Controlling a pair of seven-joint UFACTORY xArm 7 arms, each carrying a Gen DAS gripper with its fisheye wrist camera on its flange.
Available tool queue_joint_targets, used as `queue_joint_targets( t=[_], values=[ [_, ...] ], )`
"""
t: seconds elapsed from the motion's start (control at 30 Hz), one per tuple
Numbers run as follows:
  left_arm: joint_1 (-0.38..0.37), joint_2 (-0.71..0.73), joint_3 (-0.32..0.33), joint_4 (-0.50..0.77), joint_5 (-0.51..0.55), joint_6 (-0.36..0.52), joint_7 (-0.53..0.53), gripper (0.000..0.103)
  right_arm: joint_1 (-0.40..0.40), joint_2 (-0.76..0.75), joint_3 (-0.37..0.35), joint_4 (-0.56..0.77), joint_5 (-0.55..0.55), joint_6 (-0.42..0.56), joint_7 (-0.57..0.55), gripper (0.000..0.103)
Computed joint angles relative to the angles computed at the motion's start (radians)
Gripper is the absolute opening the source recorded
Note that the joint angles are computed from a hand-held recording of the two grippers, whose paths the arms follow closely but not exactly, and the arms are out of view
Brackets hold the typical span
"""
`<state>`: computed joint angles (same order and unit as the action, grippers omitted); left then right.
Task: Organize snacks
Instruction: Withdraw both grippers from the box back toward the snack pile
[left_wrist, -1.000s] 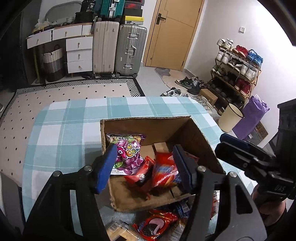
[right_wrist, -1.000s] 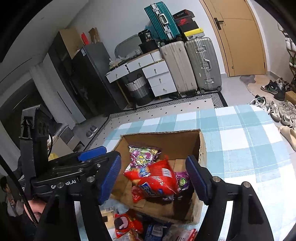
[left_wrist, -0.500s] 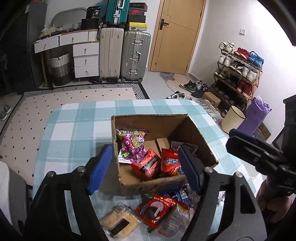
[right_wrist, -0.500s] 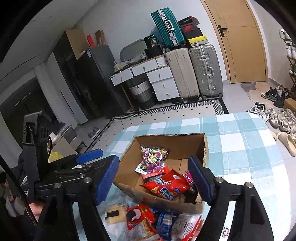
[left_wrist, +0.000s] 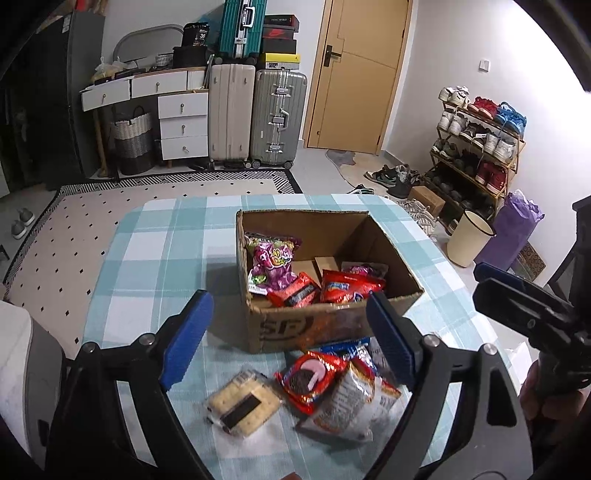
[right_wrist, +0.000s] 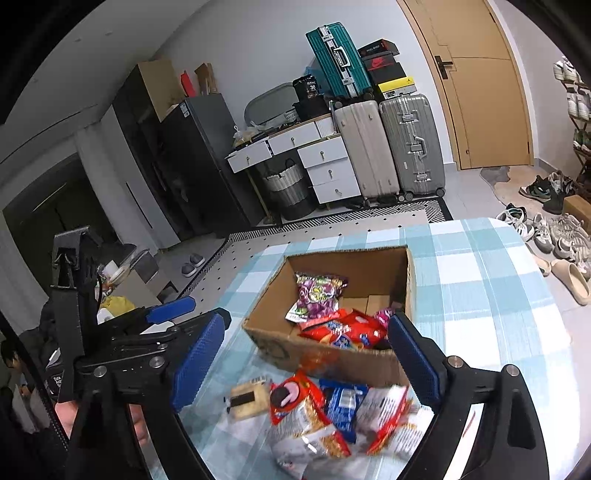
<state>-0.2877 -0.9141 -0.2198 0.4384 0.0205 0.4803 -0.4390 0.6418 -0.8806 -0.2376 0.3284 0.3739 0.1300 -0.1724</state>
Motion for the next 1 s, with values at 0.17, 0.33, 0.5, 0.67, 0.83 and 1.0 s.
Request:
queue_joint_targets(
  t=[0.17,0.33,0.5,0.67,0.83,1.0],
  values=[
    [-0.018,-0.1,-0.025,-0.048,-0.006,0.066,-0.04,0.091,-0.054,-0.089,0.066,-0.062,-0.014,0.039,0.046,0.093],
    [-0.048,-0.193,-0.035,-0.105,-0.011,0.127,-0.07,0.101,-0.072,-0.158,0.097,-0.122,-0.026,0.064,0.089,0.093],
    [-0.078,-0.296,-0.051,-0.164,-0.01,0.185,-0.095,0.102,-0.078,-0.222,0.126,-0.19,-0.037,0.09,0.137,0.093],
    [-0.106,-0.368,-0.049,-0.221,-0.019,0.215,-0.121,0.102,-0.048,-0.266,0.106,-0.26,-0.037,0.091,0.169,0.093],
    [-0.142,-0.444,-0.058,-0.283,-0.028,0.245,-0.156,0.102,-0.021,-0.274,0.103,-0.307,-0.041,0.068,0.202,0.093],
    [-0.163,-0.477,-0.056,-0.335,-0.028,0.254,-0.189,0.102,0.017,-0.235,0.085,-0.337,-0.05,0.015,0.23,0.093]
  ],
)
